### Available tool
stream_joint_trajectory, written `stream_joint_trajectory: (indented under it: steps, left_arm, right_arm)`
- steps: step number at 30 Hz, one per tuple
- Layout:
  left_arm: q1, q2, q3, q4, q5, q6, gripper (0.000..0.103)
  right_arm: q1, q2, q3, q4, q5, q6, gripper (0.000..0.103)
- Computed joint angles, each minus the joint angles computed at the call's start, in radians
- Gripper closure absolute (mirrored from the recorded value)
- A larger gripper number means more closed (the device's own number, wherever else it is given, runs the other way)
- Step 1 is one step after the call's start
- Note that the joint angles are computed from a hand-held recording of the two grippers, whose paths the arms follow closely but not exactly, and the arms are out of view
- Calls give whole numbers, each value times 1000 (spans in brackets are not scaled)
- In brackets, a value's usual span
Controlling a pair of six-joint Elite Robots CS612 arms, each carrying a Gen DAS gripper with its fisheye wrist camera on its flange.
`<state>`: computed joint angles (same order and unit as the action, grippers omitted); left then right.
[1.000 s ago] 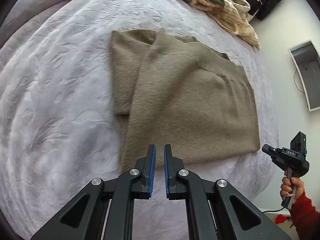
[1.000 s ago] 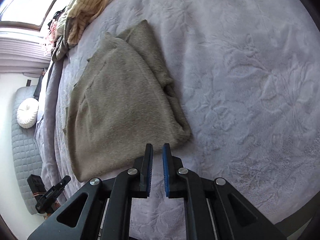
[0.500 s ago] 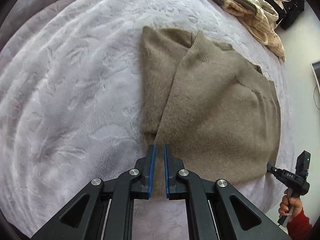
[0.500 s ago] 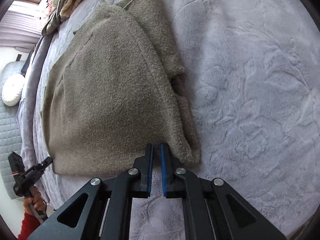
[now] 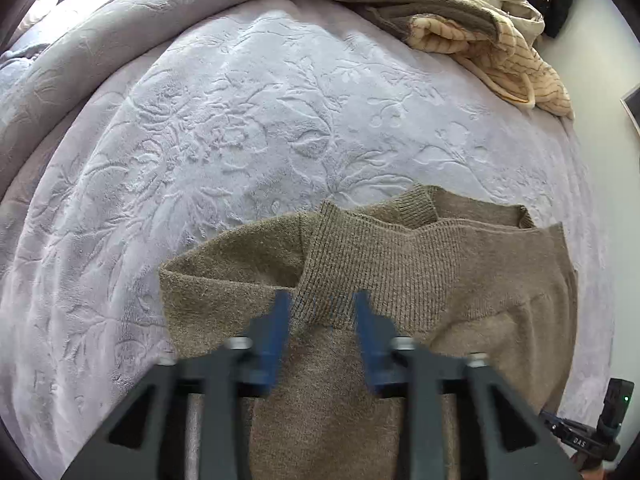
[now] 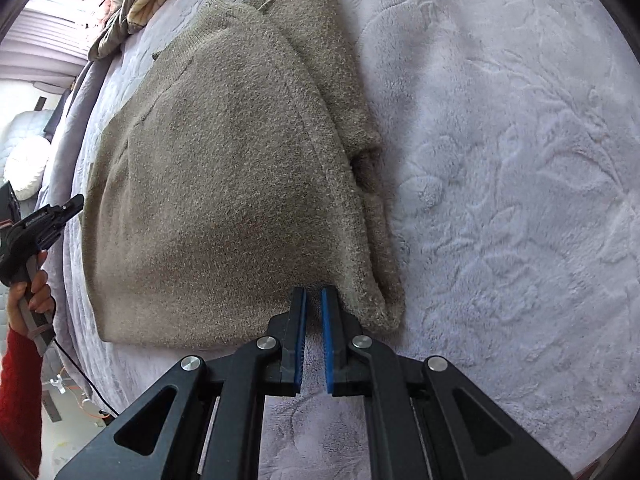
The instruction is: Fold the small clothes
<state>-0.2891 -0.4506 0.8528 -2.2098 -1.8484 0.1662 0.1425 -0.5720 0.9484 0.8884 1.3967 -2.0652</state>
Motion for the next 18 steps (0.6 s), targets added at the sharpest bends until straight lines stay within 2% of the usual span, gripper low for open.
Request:
stream_joint_trajectory:
  steps: [1,3,6,9,10,11,12,13,15,17,18]
  left_arm:
    - [-4,-8,22,-46,23,-5,15]
    - [-7,-12,33,-65,40,15,15]
    - [-11,1,12,-39,55,29,15]
    - [-10,33,-45,11,36,18,17]
    - [-8,46,-68,30,21,9,35]
    - [-7,65,-106,75,5,-2,60]
    - [-2,84,-144,124,-20,-15,71]
    - [4,97,-166,144,-57,-26,88]
    - [6,88,-145,92,-53,-25,90]
    - [4,75,-111,23,-8,-18,90]
    - [3,80,-114,21,21,-20,90]
  right_arm:
    - [-1,-3,7,-7,-4,5,97]
    - [-4,-6,15,-16,-11,11,97]
    - [-6,-7,18,-19,-16,11,97]
    - [-7,-6,17,-17,-19,12,97]
    - [-7,-5,17,-15,-19,11,97]
    - [-7,-5,15,-12,-18,7,97]
    - [-7,-4,12,-9,-18,4,97]
    - [-7,-3,11,-6,-17,1,97]
    - [-6,-1,6,2,-17,-5,97]
    - [-6,1,1,8,-14,-14,97]
    - [-5,2,0,9,-12,-17,97]
